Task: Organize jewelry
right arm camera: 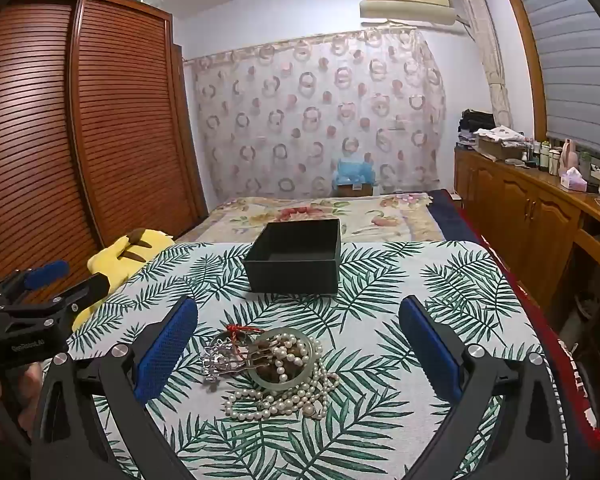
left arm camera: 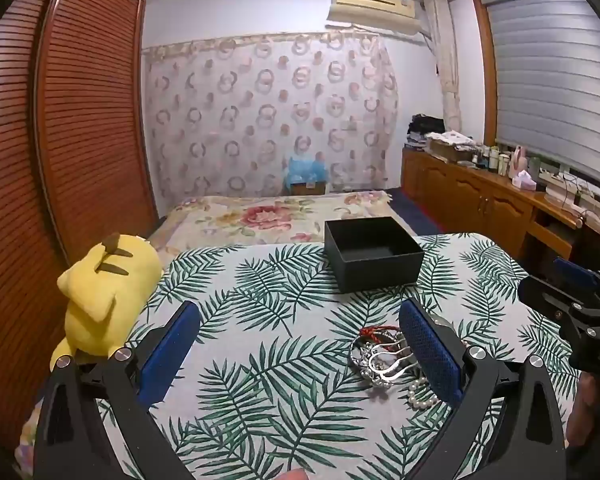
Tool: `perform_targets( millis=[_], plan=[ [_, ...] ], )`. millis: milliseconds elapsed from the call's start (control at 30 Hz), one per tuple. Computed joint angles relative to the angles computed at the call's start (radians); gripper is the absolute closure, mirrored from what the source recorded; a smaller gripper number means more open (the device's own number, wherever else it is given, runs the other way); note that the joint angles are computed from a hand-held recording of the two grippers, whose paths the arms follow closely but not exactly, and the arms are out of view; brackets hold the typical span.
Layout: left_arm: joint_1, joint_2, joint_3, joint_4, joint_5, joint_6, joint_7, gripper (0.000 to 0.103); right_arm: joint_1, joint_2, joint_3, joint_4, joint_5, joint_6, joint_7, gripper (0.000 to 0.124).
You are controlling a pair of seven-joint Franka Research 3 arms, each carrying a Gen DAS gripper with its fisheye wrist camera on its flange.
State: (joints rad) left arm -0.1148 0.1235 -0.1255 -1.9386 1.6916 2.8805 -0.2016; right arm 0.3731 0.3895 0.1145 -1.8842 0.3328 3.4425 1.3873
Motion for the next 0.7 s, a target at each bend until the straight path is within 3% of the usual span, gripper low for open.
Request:
perform_targets(
  millis=[700],
  plan=[
    [-0.003, -0.013, -0.003, -0.007, -0.023, -0.003, 0.022, 0.006, 0.000, -0.001, 0.000, -0.002, -0.002, 0.003, 0.002, 0.023]
  ],
)
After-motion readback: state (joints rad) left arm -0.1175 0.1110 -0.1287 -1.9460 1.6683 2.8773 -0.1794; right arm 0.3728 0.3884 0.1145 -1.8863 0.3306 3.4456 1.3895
